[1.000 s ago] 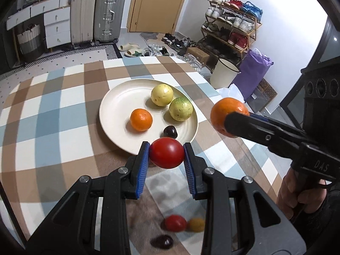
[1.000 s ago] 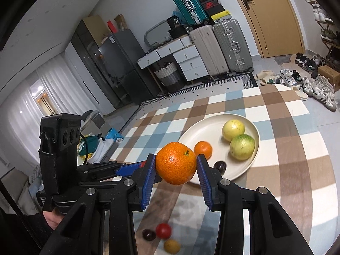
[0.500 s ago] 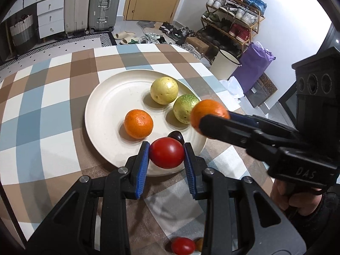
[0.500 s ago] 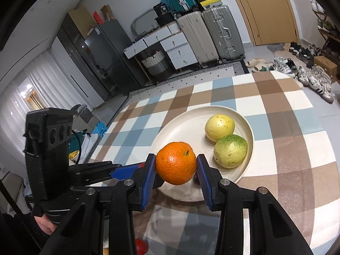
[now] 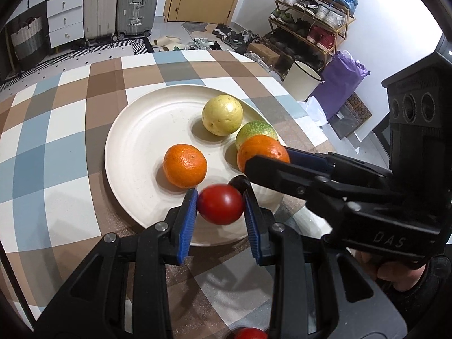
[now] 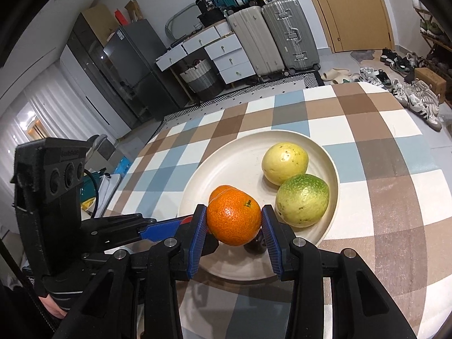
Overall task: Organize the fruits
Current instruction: 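Lower both fruits onto the plate and open both grippers, then move both open grippers back toward the remaining loose fruits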
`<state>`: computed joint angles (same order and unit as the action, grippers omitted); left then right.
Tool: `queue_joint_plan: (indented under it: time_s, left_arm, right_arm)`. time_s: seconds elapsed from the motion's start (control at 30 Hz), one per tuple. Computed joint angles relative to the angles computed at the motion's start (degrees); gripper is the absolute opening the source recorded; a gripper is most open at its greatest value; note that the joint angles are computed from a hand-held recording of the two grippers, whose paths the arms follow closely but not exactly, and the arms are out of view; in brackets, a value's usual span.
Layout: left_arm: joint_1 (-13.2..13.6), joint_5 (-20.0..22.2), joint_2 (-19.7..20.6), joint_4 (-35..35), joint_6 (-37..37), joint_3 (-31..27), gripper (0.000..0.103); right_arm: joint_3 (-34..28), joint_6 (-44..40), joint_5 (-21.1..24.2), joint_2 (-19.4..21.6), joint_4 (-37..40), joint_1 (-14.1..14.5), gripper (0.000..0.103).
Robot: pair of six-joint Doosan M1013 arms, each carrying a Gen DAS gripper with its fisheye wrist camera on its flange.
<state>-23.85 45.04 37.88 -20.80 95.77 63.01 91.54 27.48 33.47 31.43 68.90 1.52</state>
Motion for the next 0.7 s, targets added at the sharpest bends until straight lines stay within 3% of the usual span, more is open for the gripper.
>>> queue_joint_plan:
  time_s: [0.37,0.7]
  left_arm:
    - [-0.19,-0.66,-0.21,1.43,-1.20,0.24,0.029]
    - [-0.64,-4.14,-3.88,3.11,-2.53,4.61,0.029]
  right_arm:
    - [1.32,-4.25,-1.30,-0.86,4.40,-0.26,0.047]
    - [4.09,-9.71,-2.04,-3.53,9.71,-0.43,0.047]
